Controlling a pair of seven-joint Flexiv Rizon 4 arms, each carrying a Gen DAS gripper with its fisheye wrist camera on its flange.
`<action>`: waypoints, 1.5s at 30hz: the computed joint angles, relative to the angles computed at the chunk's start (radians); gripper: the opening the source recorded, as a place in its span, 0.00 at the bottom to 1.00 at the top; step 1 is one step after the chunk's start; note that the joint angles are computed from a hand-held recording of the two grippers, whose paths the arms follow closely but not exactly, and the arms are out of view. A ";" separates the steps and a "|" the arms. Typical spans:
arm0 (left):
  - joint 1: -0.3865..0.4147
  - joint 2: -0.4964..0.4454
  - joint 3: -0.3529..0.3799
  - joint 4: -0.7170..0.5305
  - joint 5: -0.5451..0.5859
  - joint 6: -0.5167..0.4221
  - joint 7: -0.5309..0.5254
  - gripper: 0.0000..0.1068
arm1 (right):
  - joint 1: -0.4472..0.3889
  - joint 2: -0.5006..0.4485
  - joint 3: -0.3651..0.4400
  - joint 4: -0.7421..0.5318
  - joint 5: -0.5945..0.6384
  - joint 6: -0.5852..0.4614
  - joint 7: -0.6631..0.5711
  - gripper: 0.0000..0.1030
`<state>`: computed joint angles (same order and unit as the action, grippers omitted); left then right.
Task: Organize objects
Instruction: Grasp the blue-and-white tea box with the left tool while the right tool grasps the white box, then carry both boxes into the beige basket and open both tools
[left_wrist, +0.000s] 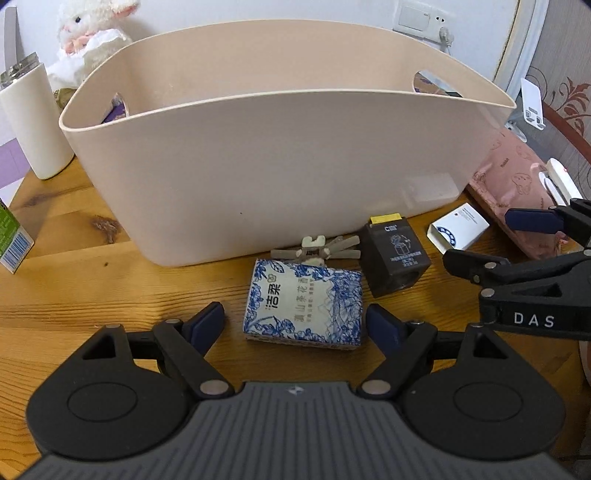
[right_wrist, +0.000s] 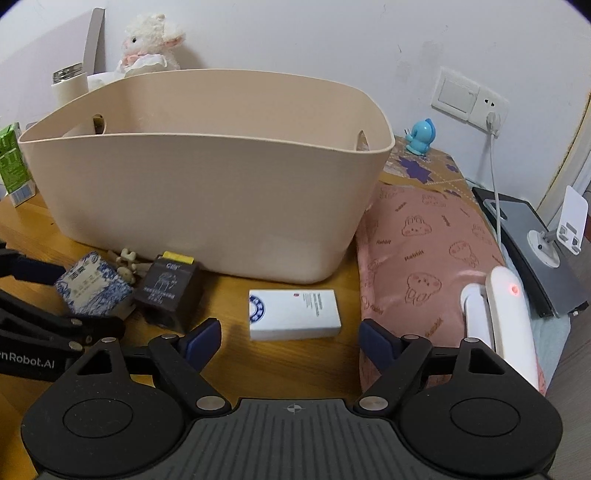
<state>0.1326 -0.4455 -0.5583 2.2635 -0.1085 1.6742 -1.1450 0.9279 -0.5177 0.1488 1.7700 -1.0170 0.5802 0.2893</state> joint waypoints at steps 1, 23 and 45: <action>0.000 -0.004 0.000 -0.001 0.002 0.006 0.001 0.79 | -0.001 -0.002 -0.002 0.000 -0.003 0.002 0.001 0.81; 0.047 0.008 -0.020 0.006 0.017 0.008 0.022 0.61 | -0.005 -0.020 -0.020 0.015 -0.070 0.075 0.075 0.53; 0.586 0.101 -0.547 0.135 0.243 0.125 -0.144 0.61 | 0.088 0.085 0.024 -0.006 -0.258 -0.207 0.181 0.53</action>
